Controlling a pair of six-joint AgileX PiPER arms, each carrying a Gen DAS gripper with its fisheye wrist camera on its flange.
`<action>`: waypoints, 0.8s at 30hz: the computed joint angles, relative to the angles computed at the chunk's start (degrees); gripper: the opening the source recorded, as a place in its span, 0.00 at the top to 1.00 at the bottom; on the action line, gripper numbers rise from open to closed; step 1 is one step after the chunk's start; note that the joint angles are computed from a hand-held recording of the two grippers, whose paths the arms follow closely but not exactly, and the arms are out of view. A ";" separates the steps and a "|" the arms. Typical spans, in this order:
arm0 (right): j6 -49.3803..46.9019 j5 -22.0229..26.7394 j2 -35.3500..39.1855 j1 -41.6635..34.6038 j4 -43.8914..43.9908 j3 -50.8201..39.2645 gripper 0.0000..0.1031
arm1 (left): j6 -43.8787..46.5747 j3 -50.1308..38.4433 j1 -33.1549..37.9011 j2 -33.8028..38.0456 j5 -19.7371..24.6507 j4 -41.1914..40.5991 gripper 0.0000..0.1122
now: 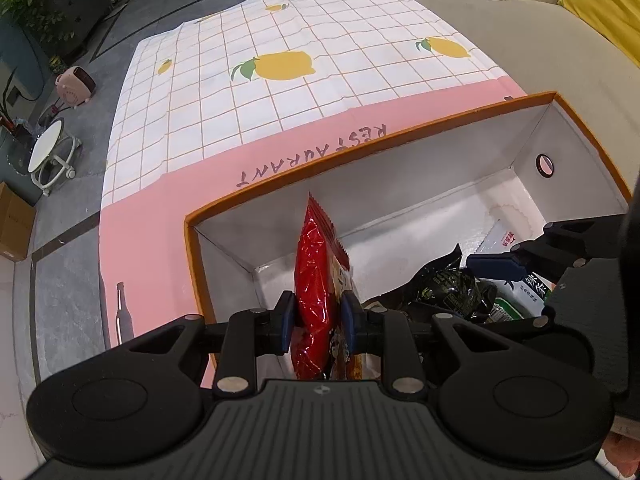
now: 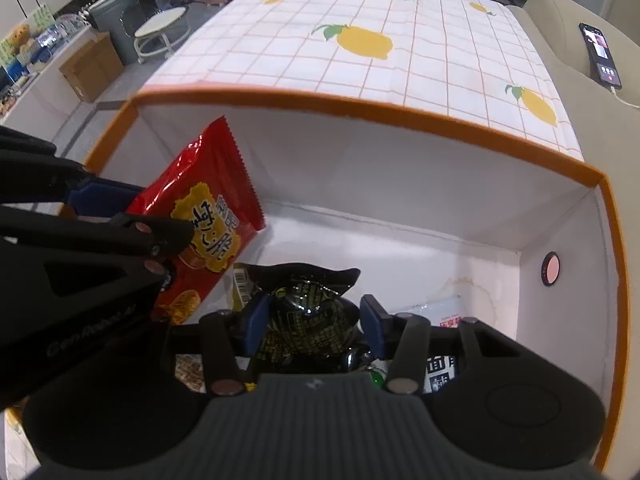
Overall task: Organize snacks
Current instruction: 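Carry both bags over the orange box and open both tools to drop them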
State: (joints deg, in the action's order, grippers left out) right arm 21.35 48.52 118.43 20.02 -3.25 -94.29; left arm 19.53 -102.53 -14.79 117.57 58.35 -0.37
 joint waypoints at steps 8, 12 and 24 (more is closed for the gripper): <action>0.60 1.28 0.06 1.15 -2.81 -1.07 0.51 | 0.19 2.85 0.88 -2.14 -1.65 -0.09 0.66; 2.28 1.03 -0.94 1.84 -4.87 -0.27 0.42 | 2.06 4.24 2.58 -4.56 -1.66 -3.98 0.57; 7.05 1.97 -10.05 4.31 -8.45 5.76 0.32 | 6.55 11.60 6.09 -17.97 -0.17 -11.49 0.49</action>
State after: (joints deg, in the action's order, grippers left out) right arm 28.39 50.49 108.39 24.33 -11.69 -88.53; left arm 26.09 -90.93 -8.70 99.60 58.18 -11.87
